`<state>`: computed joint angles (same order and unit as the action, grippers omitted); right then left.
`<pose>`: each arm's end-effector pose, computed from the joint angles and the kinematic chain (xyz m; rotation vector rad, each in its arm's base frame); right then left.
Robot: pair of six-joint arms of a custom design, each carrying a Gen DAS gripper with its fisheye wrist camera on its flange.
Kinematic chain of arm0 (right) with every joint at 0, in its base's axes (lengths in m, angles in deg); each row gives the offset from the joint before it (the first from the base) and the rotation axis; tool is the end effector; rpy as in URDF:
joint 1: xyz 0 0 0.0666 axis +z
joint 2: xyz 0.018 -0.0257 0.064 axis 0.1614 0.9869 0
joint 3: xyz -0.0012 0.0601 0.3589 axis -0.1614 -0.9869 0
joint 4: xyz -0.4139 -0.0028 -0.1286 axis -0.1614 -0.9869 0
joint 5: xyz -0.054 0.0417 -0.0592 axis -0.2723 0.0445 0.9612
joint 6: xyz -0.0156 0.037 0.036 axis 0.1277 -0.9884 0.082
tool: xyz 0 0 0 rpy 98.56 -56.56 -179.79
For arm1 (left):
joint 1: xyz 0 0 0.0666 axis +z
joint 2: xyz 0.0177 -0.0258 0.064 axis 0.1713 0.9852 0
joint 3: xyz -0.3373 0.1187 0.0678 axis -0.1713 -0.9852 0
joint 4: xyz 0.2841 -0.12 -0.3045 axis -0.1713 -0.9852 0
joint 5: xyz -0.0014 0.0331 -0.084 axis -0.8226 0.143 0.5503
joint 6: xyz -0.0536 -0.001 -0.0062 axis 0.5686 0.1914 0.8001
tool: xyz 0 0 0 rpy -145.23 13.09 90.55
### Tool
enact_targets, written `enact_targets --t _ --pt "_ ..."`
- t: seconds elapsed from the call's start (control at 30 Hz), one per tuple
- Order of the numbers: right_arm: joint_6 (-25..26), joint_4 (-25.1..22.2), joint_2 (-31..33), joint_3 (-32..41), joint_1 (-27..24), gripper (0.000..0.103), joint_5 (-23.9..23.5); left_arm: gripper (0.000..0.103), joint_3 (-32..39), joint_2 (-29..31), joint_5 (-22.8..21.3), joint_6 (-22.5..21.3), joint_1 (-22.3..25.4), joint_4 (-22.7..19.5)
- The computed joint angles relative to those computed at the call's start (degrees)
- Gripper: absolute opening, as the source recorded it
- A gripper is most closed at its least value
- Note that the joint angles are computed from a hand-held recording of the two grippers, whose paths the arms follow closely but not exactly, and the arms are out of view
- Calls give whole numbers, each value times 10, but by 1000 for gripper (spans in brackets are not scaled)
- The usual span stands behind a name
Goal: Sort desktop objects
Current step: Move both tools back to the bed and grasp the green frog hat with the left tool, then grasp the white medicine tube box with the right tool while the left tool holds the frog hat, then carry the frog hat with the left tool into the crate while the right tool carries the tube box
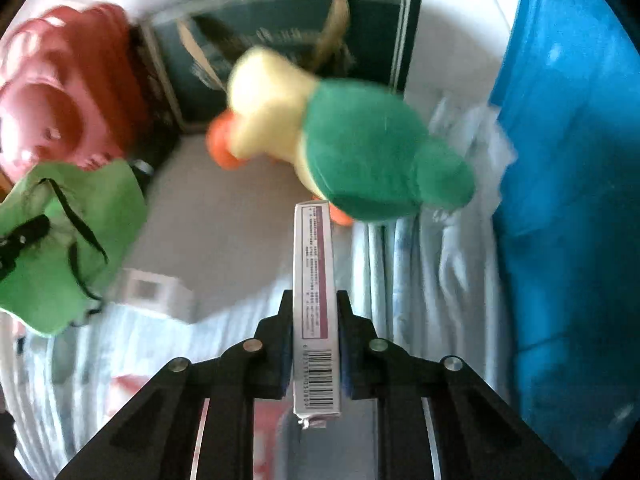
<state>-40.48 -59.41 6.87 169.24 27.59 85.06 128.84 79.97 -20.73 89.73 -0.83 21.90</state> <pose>0.5099 0.1601 0.3919 0.1712 2.5902 -0.0284 0.5119 -0.0945 0.4285 0.1796 2.4793 0.0032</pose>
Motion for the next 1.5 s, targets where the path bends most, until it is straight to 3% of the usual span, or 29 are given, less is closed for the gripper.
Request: enact_targets --t 0.23,0.4,0.53,0.7,0.9,1.07,1.33,1.43,1.5 --pt "-18 -6 -80 -9 59 18 35 13 -56 -125 15 -21 8 -6" --pt "-33 -26 -128 2 110 18 70 13 -55 -186 11 -19 0 -15" --pt "-36 -36 -137 26 134 18 99 13 -65 -243 14 -22 -1 -26" --pt "-50 -48 -187 25 181 18 153 13 -74 -297 18 -23 -13 -31" --pt "-84 -100 -241 35 245 18 246 13 -62 -344 8 -15 -60 -39" --pt "-103 -131 -302 32 274 18 308 13 -24 -349 -74 8 -164 -41" --pt "-78 -196 -425 33 268 18 382 13 119 -261 -266 40 -427 -8" --pt "-50 -221 -472 33 213 18 372 13 187 -202 -314 46 -510 2" --pt "5 -208 -503 22 118 18 307 13 224 -168 -321 56 -542 0"
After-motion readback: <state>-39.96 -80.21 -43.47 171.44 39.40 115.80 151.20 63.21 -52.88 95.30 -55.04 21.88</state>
